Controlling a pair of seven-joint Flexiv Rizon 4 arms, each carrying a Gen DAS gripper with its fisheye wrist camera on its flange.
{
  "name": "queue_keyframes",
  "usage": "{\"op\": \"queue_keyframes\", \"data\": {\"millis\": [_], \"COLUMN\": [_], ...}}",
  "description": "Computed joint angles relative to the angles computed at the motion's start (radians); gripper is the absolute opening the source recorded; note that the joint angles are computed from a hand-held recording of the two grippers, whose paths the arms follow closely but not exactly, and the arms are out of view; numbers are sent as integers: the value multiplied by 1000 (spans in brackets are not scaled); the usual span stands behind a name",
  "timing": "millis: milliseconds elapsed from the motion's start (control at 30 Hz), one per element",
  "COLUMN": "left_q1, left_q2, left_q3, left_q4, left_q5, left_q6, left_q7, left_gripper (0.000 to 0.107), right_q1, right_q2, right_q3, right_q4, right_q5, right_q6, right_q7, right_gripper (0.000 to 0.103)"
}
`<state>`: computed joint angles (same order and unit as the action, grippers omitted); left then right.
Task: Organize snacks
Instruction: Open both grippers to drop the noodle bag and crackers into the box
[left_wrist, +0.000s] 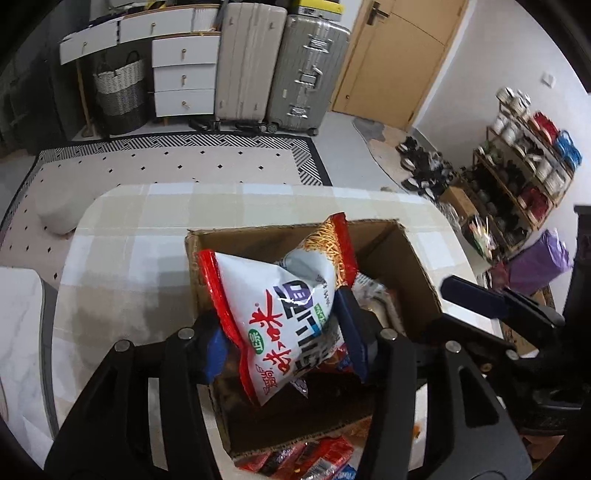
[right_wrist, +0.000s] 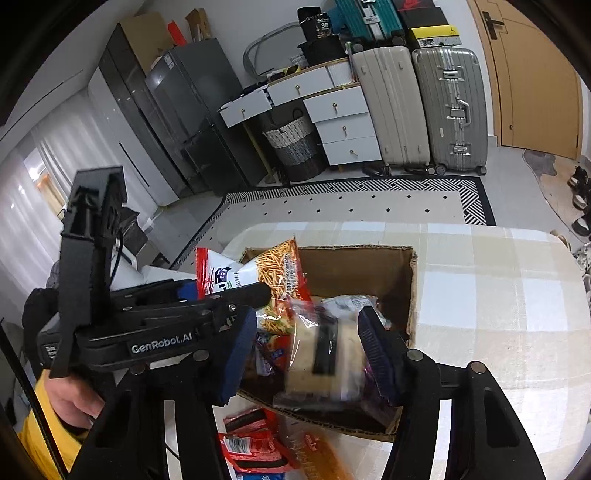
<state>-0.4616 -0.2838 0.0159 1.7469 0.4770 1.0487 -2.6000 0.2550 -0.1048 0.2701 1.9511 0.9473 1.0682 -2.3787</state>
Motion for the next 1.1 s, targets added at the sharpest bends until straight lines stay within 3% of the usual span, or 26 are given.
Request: {"op": "queue_keyframes", "data": {"millis": [367,733,1100], "left_q1": [-22,-10,24], "left_q2": [91,238,410], "left_q3": [-29,-119,-236], "left_q4": [27,50,120], "left_q5": [85,180,191], "left_q6": [-71,-228,-363], "left_q7": [-56,-151,-199], "left_gripper": [49,52,55], "right_q1": [-5,6,49], "right_q2": [46,115,272], "right_q3": [-7,-50,-91], "right_q4": [30,73,165], "right_q5": [54,85,95], "right_q6": [-17,-37,-46], "right_q7": [-35,-29,-7], "right_gripper": [59,59,59]}}
